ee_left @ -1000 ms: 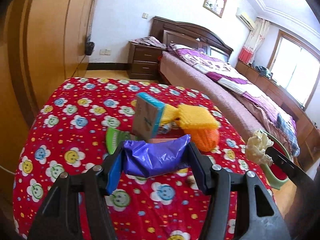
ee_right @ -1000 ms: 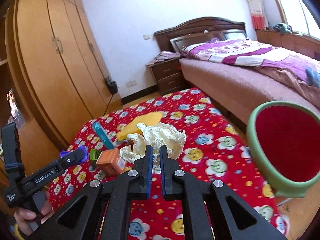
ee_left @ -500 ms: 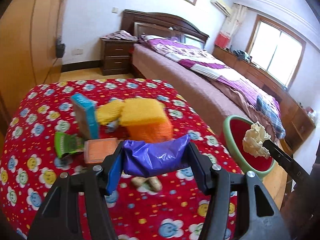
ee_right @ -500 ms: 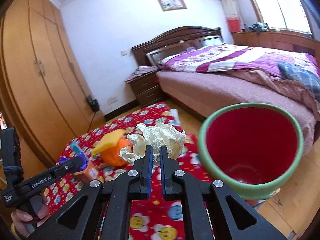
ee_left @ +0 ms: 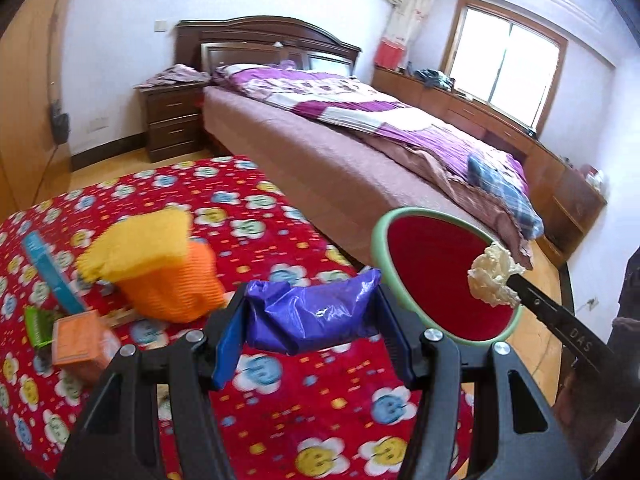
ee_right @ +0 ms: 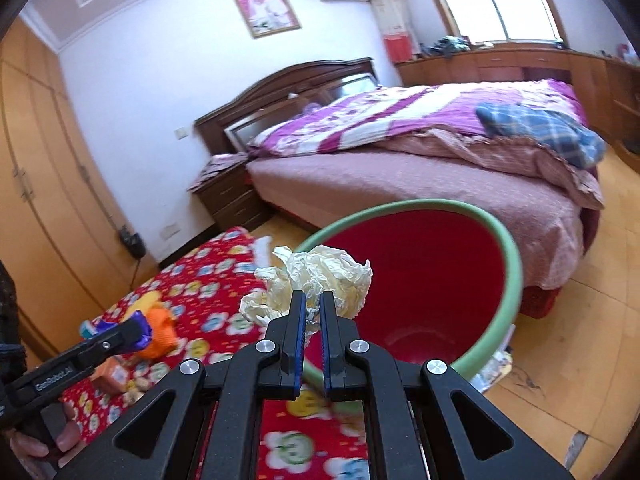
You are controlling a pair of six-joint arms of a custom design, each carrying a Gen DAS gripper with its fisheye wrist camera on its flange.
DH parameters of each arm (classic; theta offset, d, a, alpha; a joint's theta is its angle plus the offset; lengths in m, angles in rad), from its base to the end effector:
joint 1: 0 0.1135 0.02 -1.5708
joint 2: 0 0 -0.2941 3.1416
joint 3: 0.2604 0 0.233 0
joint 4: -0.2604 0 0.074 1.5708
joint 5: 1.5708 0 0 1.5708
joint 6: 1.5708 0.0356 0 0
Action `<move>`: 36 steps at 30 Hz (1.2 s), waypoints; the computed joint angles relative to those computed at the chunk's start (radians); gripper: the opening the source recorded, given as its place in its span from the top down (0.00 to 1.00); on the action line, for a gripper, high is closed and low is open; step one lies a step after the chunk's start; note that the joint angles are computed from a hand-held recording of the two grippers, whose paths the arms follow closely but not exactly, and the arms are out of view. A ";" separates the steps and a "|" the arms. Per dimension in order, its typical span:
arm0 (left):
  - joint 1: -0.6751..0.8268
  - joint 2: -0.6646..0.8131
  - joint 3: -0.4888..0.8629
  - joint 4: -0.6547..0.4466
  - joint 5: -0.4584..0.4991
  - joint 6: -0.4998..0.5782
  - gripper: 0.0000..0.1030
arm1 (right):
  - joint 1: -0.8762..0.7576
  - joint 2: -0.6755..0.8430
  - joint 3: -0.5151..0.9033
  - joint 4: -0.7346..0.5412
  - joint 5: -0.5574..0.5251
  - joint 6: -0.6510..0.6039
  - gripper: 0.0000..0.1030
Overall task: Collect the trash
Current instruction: 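Carry the purple bag and white paper over the green-rimmed red bucket with both grippers, then open both grippers to drop the purple bag and white paper into the bucket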
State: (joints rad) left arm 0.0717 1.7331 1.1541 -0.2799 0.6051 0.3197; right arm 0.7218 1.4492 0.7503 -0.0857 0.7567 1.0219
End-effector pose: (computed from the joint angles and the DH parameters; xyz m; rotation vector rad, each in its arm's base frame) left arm 0.3568 0.0053 0.2526 0.5455 2.2338 -0.5342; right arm 0.2158 0.1574 0.2359 0.6515 2.0100 0.1286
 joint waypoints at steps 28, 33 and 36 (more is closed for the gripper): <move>-0.346 0.131 0.059 0.067 -0.134 -0.057 0.41 | -0.142 -0.201 -0.204 0.016 -0.003 0.017 0.67; -0.360 0.135 0.051 0.091 -0.150 -0.073 0.38 | -0.148 -0.217 -0.221 0.008 -0.005 0.042 0.63; -0.355 0.130 0.042 0.106 -0.149 -0.083 0.33 | -0.153 -0.220 -0.225 0.005 -0.008 0.045 0.63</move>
